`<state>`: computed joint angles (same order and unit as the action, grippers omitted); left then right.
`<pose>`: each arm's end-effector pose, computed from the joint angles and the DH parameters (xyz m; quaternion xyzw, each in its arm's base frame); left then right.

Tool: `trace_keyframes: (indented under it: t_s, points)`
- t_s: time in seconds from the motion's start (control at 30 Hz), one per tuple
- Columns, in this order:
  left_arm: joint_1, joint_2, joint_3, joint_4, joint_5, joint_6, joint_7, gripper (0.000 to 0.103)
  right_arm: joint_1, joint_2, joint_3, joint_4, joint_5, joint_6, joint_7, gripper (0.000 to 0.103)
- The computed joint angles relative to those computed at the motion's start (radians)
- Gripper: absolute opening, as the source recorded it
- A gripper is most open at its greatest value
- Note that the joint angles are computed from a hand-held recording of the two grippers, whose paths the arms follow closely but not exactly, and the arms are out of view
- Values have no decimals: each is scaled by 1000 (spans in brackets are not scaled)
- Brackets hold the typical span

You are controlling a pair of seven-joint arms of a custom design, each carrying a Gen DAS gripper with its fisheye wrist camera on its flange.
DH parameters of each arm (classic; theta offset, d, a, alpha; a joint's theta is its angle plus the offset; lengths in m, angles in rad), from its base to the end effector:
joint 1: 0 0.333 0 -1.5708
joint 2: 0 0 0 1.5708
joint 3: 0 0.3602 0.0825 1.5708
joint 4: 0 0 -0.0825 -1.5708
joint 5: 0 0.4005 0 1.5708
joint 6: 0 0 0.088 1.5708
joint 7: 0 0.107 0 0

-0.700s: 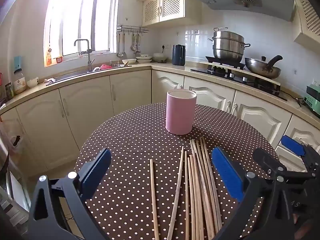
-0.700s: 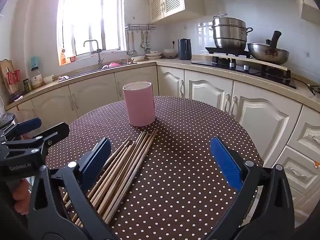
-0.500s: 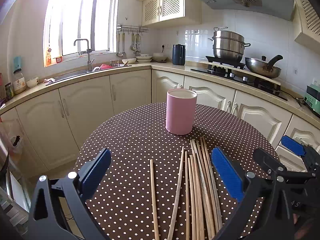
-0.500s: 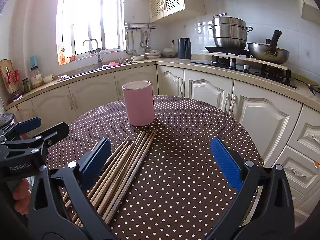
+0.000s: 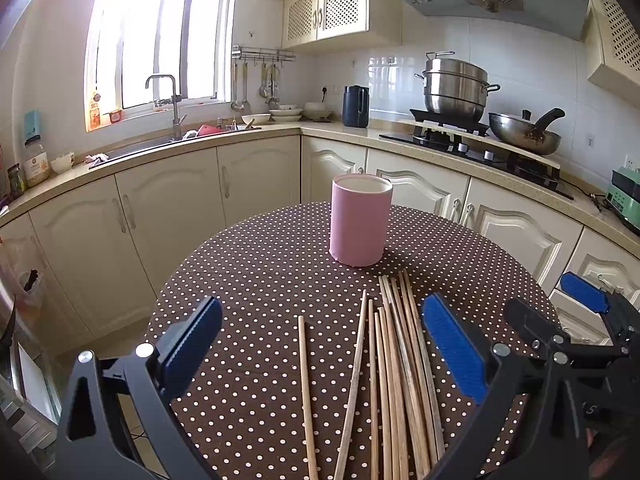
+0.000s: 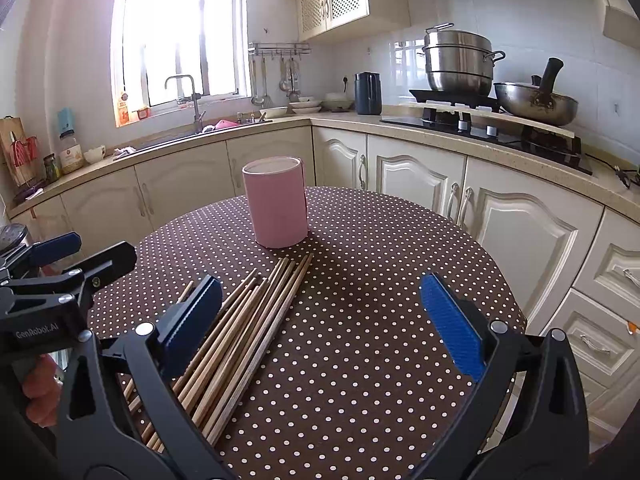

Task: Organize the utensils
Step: 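Move the right tool toward the pile of wooden sticks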

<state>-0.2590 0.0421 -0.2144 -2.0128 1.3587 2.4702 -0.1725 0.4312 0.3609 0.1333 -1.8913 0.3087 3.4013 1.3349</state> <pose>0.5454 -0.2800 0.5126 -0.6948 0.5097 -0.3066 0.4042 0.6141 0.3329 0.4853 -0.7051 0.4609 -0.2584 0.4728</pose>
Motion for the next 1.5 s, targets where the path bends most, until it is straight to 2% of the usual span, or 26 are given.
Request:
trace_keyframes:
  t_s: [0.4,0.6,0.67,0.77,0.8,0.9,1.07,1.17,1.3,1.43,1.5]
  points:
    - [4,12,7,3,-29,10,22,99,114,18,-125,41,51,-69,-15,98]
    - [9,15,14,-6,-23,19,2,99,202,35,-222,64,55,-120,0,98]
    - [16,18,17,-6,-57,35,26,99,230,43,-257,76,42,-150,20,98]
    - [23,21,23,-13,-51,54,15,99,269,58,-306,97,4,-197,66,98]
    - [23,22,26,-16,-1,53,-23,99,278,63,-319,105,-11,-213,82,98]
    - [28,28,28,-19,-11,58,-18,99,305,81,-353,125,-58,-258,132,98]
    - [42,47,40,-21,-70,95,-21,99,346,118,-412,173,-140,-346,236,98]
    - [49,64,44,-17,-157,107,8,99,356,141,-431,206,-184,-403,300,98]
    - [53,82,59,-19,-193,122,22,99,368,168,-459,248,-253,-476,385,98]
    - [50,108,64,0,-250,107,83,96,393,200,-503,304,-339,-554,489,98]
    - [49,120,66,8,-285,104,126,93,382,221,-496,348,-369,-607,513,98]
